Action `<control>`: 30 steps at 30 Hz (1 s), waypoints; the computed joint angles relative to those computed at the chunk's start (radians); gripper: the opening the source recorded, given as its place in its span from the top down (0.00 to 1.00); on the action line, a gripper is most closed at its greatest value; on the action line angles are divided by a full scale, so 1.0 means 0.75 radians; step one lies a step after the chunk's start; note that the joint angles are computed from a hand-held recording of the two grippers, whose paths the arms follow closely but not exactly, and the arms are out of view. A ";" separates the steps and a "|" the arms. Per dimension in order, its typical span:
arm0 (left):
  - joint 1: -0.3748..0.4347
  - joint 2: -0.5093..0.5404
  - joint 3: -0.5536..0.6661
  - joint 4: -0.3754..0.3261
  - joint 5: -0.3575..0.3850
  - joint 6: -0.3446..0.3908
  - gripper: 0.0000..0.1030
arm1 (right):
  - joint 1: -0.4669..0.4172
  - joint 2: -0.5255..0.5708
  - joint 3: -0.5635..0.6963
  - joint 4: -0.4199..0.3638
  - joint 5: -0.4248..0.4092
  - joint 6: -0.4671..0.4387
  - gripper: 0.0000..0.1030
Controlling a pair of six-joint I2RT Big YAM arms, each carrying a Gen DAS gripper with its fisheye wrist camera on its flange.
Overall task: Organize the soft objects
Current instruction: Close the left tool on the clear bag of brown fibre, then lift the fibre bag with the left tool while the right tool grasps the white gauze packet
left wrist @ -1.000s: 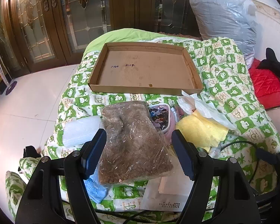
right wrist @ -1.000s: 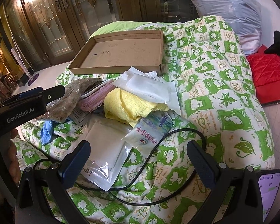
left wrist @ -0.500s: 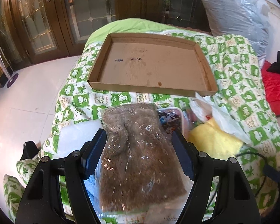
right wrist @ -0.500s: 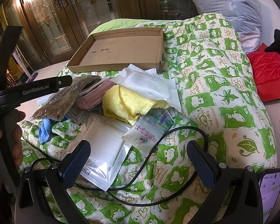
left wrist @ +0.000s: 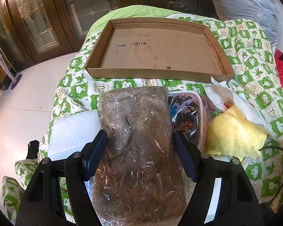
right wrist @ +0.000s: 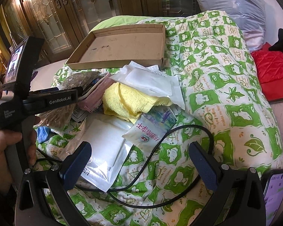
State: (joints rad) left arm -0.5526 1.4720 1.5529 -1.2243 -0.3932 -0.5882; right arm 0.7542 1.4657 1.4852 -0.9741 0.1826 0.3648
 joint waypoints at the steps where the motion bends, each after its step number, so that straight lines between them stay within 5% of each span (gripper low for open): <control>1: -0.003 -0.002 -0.003 0.000 -0.008 0.002 0.29 | 0.000 0.000 0.000 -0.001 0.001 0.001 0.00; 12: 0.024 -0.048 -0.053 0.037 0.075 -0.005 0.30 | -0.024 0.023 0.036 -0.035 -0.033 0.005 0.00; 14: 0.028 -0.061 -0.068 0.053 0.093 -0.009 0.38 | -0.029 0.029 0.046 -0.037 -0.033 -0.011 0.00; 16: 0.038 -0.073 -0.083 0.067 0.125 -0.014 0.60 | -0.035 0.042 0.061 -0.049 -0.040 -0.019 0.00; 19: 0.051 -0.105 -0.114 0.111 0.177 -0.019 0.74 | -0.044 0.067 0.085 -0.083 -0.081 -0.014 0.00; 23: 0.050 -0.152 -0.149 0.150 0.209 -0.026 0.81 | -0.073 0.133 0.144 -0.159 -0.217 0.042 0.00; 30: 0.022 -0.235 -0.203 0.191 0.167 -0.028 0.81 | -0.087 0.182 0.214 -0.170 -0.240 0.075 0.00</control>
State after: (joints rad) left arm -0.5359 1.2960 1.4006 -1.0810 -0.2678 -0.6094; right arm 0.6893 1.6025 1.6457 -1.1017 0.0029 0.4213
